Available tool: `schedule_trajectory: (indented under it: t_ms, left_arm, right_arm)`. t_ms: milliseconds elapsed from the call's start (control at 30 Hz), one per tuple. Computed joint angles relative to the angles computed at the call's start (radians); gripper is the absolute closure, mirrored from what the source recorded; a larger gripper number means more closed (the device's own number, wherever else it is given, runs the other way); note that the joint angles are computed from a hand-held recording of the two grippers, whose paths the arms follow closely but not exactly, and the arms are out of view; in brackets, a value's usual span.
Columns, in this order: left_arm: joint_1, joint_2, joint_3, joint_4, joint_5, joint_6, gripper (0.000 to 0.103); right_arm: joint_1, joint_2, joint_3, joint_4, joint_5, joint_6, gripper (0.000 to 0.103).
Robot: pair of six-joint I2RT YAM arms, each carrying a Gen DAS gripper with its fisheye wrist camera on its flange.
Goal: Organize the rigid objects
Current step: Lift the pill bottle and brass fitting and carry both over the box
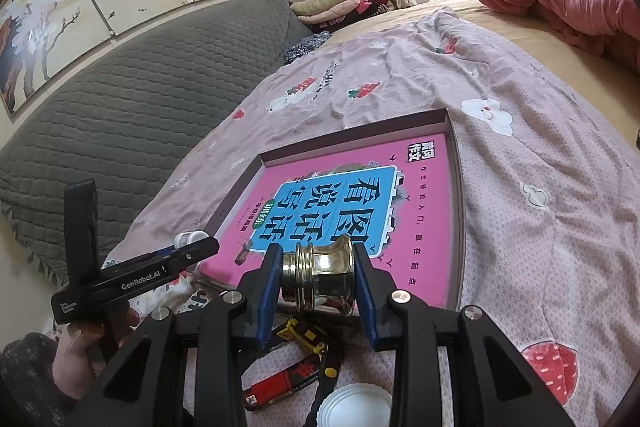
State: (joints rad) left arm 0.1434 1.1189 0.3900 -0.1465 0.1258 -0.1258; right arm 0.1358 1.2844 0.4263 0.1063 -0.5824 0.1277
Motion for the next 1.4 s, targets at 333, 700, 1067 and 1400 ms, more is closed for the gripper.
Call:
schedule_trajectory:
  t_ms: [333,700,1067,1400]
  left_arm:
    - [-0.047,0.124,0.03,0.033,-0.072,-0.044,0.054]
    - [-0.112,0.197,0.048,0.059,-0.195,-0.17,0.054]
    - [-0.179,0.264,0.101,0.016,-0.312,-0.247,0.054]
    - [-0.174,0.276,0.106,0.022,-0.321,-0.253,0.054]
  right_arm:
    - [-0.013,0.082,0.019,0.034,-0.041,0.038,0.068]
    - [-0.05,0.246,0.063,0.09,-0.114,0.126,0.068]
    - [0.051,0.192,0.095,-0.026,0.154,0.03,0.068]
    - [0.036,0.176,0.105,-0.059,0.213,0.023,0.062]
